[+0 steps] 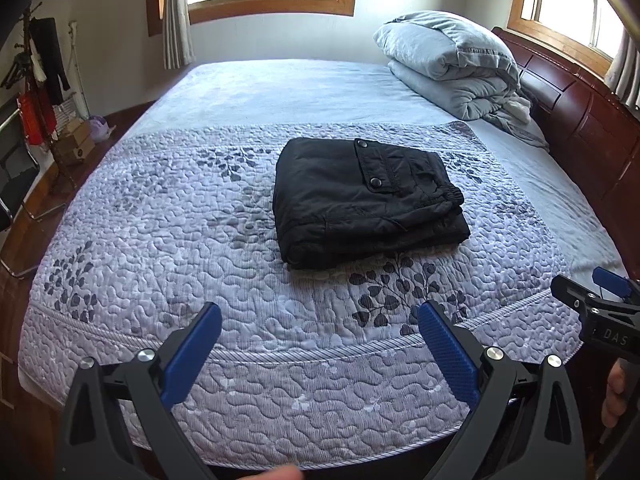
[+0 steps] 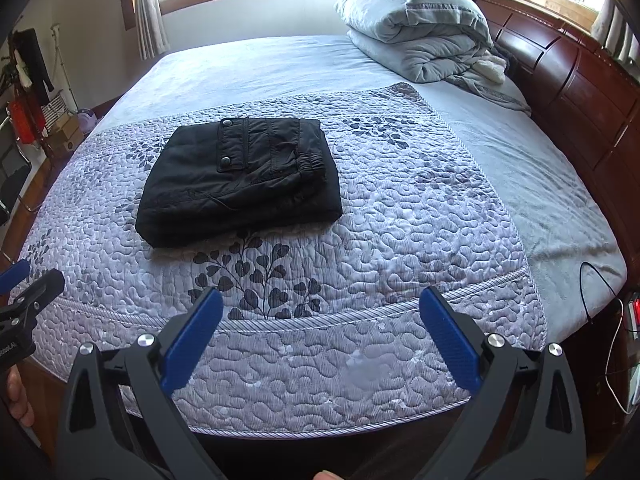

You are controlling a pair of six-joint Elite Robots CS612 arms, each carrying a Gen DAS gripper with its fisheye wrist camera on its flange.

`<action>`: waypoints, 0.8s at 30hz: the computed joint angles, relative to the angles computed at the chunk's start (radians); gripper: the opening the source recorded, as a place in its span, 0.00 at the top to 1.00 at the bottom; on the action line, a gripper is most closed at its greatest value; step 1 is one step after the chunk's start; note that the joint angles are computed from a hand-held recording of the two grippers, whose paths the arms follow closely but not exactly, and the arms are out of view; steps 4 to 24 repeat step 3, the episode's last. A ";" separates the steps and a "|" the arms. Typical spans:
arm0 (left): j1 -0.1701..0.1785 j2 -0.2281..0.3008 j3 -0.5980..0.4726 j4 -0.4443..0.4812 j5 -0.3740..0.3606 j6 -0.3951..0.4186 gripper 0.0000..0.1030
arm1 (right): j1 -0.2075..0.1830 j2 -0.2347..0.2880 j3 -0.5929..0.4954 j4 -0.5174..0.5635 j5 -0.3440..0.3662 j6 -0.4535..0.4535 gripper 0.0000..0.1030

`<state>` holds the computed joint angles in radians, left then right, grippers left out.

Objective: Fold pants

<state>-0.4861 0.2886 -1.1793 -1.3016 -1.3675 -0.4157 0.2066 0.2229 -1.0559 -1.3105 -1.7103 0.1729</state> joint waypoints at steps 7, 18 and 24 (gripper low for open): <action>0.001 0.003 -0.005 0.000 -0.002 -0.008 0.04 | -0.001 0.001 -0.001 0.003 0.001 0.002 0.04; 0.001 0.003 -0.005 0.000 -0.002 -0.008 0.04 | -0.001 0.001 -0.001 0.003 0.001 0.002 0.04; 0.001 0.003 -0.005 0.000 -0.002 -0.008 0.04 | -0.001 0.001 -0.001 0.003 0.001 0.002 0.04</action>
